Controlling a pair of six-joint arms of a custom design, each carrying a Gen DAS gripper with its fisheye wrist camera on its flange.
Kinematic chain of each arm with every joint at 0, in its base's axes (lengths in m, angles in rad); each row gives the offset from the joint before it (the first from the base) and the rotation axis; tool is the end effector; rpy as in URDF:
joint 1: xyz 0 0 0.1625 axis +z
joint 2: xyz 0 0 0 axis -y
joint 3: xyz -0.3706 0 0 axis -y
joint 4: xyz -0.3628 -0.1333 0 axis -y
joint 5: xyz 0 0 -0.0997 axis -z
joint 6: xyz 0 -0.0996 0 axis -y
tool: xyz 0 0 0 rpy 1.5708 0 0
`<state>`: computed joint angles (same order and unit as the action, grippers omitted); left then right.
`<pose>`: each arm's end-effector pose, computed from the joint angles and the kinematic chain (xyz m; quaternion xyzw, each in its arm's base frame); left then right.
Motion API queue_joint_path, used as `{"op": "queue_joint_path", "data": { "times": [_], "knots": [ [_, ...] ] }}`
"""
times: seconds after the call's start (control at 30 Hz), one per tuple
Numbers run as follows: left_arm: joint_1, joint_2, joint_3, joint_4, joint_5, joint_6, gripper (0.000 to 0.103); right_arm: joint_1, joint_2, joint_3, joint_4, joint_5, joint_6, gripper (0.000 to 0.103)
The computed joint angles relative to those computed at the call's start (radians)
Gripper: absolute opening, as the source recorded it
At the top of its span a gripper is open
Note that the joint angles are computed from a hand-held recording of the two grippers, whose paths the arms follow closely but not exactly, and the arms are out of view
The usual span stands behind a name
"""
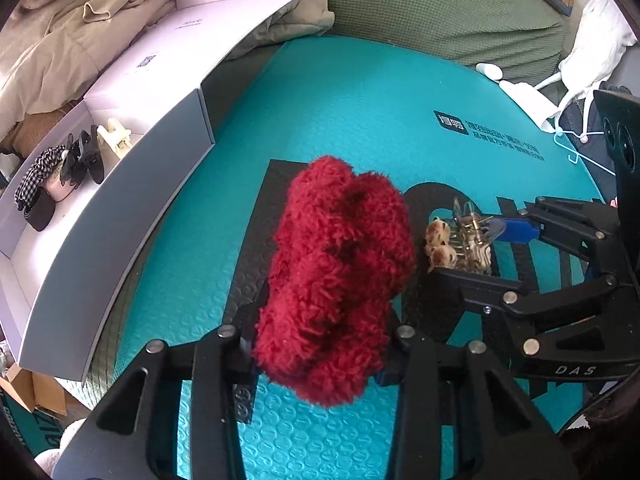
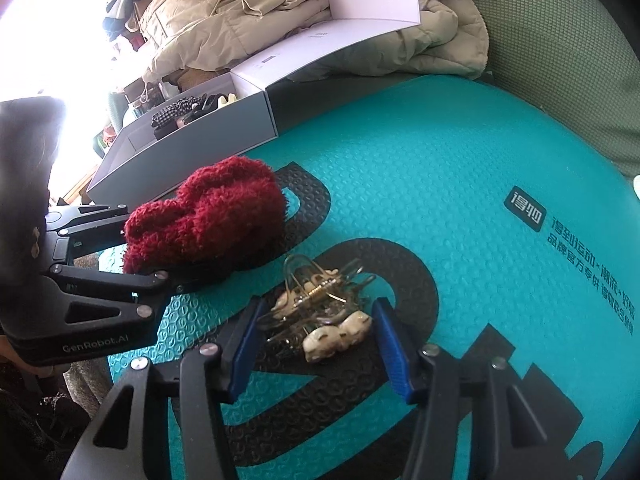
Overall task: Organize objects
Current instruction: 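Grasp the red fuzzy scrunchie with the left gripper while the right gripper grasps the gold clips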
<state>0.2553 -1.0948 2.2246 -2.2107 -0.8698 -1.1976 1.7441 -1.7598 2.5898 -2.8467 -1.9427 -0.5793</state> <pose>-0.3147 -0.2863 0.0497 0.1368 0.9047 -0.2464 0.3196 0.1483 -0.2839 0.2181 0.3142 -0.9064 0.1765 0.2204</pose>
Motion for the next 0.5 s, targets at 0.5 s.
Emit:
{"op": "queue_joint_path", "data": {
  "times": [0.5],
  "knots": [
    [-0.066, -0.113, 0.05, 0.12, -0.035, -0.198, 0.033, 0.049, 0.021, -0.029, 0.032, 0.025, 0.014, 0.054]
  ]
}}
